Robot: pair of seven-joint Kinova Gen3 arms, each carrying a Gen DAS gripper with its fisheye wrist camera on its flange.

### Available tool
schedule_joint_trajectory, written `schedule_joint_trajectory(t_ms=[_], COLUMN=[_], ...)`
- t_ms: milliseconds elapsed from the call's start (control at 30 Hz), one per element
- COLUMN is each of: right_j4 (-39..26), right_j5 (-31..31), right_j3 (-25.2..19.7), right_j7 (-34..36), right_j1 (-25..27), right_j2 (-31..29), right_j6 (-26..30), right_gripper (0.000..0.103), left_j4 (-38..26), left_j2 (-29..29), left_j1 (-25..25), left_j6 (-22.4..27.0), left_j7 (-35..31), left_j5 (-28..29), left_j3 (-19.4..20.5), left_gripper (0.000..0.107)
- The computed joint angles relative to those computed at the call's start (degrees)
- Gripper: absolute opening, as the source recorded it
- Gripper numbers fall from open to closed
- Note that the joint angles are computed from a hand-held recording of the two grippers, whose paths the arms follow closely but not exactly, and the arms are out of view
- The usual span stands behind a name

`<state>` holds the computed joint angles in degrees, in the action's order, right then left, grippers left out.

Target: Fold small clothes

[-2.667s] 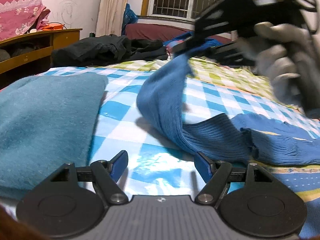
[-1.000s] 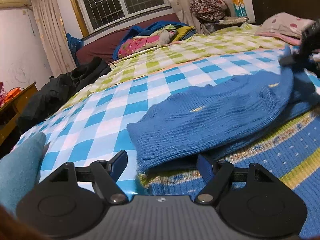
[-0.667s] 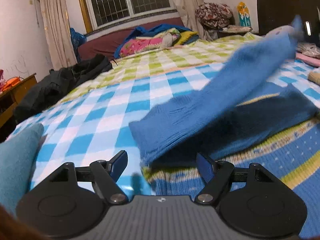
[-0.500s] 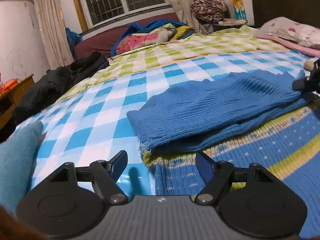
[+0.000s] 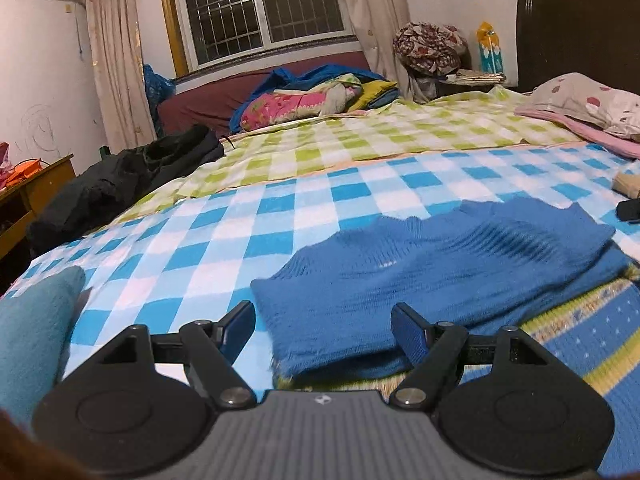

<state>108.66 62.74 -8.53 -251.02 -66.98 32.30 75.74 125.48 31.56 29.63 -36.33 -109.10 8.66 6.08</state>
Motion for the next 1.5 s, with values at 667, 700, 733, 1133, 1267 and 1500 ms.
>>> schedule_joint_trajectory(t_ms=[667, 700, 733, 1133, 1267, 1500], right_j4=[0.8, 0.7, 0.8, -0.9, -0.9, -1.9], right_j5=[6.7, 6.9, 6.9, 1.5, 0.2, -2.6], right_j3=[1.8, 1.8, 1.7, 1.0, -0.2, -1.3], right_j7=[7.1, 7.1, 7.0, 11.6, 11.5, 11.6], right_j1=[5.8, 5.1, 4.5, 2.6, 0.9, -1.6], right_j2=[0.1, 0.0, -0.2, -1.9, -2.6, -3.0], right_j6=[-14.8, -14.0, -13.3, -11.4, -10.1, -8.3], right_gripper=[0.019, 0.019, 0.019, 0.023, 0.024, 0.027], left_j4=[-7.3, -6.6, -6.2, -2.1, 0.1, 3.7], left_j2=[2.8, 2.3, 2.0, -1.9, -3.0, -5.0], left_j1=[0.4, 0.6, 0.6, 2.1, 1.6, 1.2], left_j6=[10.3, 9.7, 9.5, 10.0, 9.0, 8.2], left_j7=[3.0, 3.0, 3.0, 0.1, 0.1, 0.4], left_j5=[3.0, 2.9, 2.7, 3.9, 3.2, 2.1], left_j3=[-2.1, -2.3, -2.3, -3.0, -2.1, -0.8], left_gripper=[0.083, 0.082, 0.082, 0.082, 0.082, 0.082])
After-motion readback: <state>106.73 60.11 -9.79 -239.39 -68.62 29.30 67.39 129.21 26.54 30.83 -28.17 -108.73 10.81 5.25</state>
